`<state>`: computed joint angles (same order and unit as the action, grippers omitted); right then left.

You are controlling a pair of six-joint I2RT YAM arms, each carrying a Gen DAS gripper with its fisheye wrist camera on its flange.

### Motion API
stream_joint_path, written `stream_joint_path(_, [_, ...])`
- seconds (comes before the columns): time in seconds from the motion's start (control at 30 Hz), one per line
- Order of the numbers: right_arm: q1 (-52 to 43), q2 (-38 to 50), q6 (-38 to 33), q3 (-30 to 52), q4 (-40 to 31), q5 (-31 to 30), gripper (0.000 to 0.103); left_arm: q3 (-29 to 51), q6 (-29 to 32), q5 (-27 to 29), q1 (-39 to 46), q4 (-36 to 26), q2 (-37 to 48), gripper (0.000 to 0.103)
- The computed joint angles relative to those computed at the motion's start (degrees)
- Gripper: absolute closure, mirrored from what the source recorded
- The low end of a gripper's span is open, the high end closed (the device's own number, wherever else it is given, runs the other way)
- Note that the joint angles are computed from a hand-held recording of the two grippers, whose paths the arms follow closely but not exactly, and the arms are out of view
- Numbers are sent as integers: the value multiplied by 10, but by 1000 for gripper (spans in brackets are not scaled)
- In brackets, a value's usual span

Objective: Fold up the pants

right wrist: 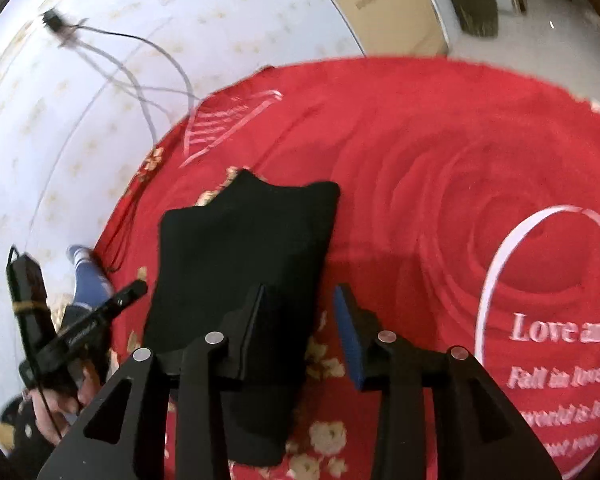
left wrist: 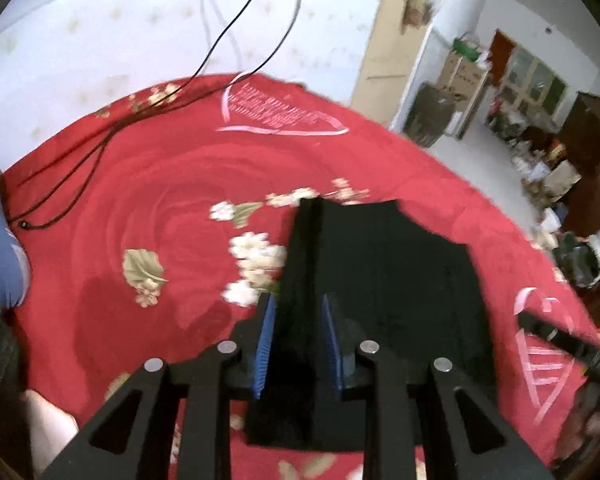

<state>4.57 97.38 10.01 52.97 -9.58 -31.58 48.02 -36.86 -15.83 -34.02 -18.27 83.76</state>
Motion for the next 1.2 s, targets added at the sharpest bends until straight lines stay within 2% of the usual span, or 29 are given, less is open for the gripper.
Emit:
stream_joint_path(0.1, [34, -54, -27, -50, -1, 27, 68, -3, -10, -11, -57, -11, -12, 76])
stream_joint_path(0.13, [51, -59, -31, -57, -5, 39, 71, -4, -18, -11, -76, -15, -5, 76])
stream_joint_path(0.23, [94, -52, -44, -94, -5, 83, 76, -5, -38, 7, -106, -24, 46, 77])
stream_joint_path(0.27, [96, -55, -45, -104, 4, 90, 76, -4, -32, -12, -118, -24, 58, 77])
stream_joint_path(0.33, [81, -61, -45, -97, -20, 77, 76, 15, -30, -36, -133, -50, 66, 76])
stream_joint_path(0.4, [67, -79, -58, -90, -54, 64, 76, 14, -46, -30, -136, -59, 48, 76])
stream_joint_path(0.57, [44, -201, -96, -138, -113, 51, 76, 15, -106, -63, -195, -119, -7, 76])
stream_joint_path(0.63, [45, -248, -97, -157, -136, 60, 76, 23, -139, -80, -226, -150, -22, 73])
stream_joint_path(0.67, [42, -274, -98, -169, -149, 62, 75, 26, -154, -87, -238, -162, -26, 70])
stream_joint_path(0.7, [51, -281, -87, -172, -150, 70, 72, 28, -172, -96, -253, -176, -32, 63])
stream_joint_path(0.73, [47, -304, -87, -182, -163, 73, 64, 29, -192, -108, -269, -190, -36, 58])
stream_joint_path(0.8, [49, -346, -75, -207, -175, 84, 52, 33, -221, -125, -297, -213, -38, 56])
stream_joint_path(0.9, [64, -388, -79, -226, -192, 112, 51, 38, -257, -140, -329, -240, -32, 54])
stream_joint_path(1.0, [89, -414, -78, -236, -190, 136, 51, 39, -262, -138, -331, -238, -22, 54])
stream_joint_path(1.2, [99, -409, -81, -253, -168, 141, 51, 30, -268, -139, -330, -227, -17, 54])
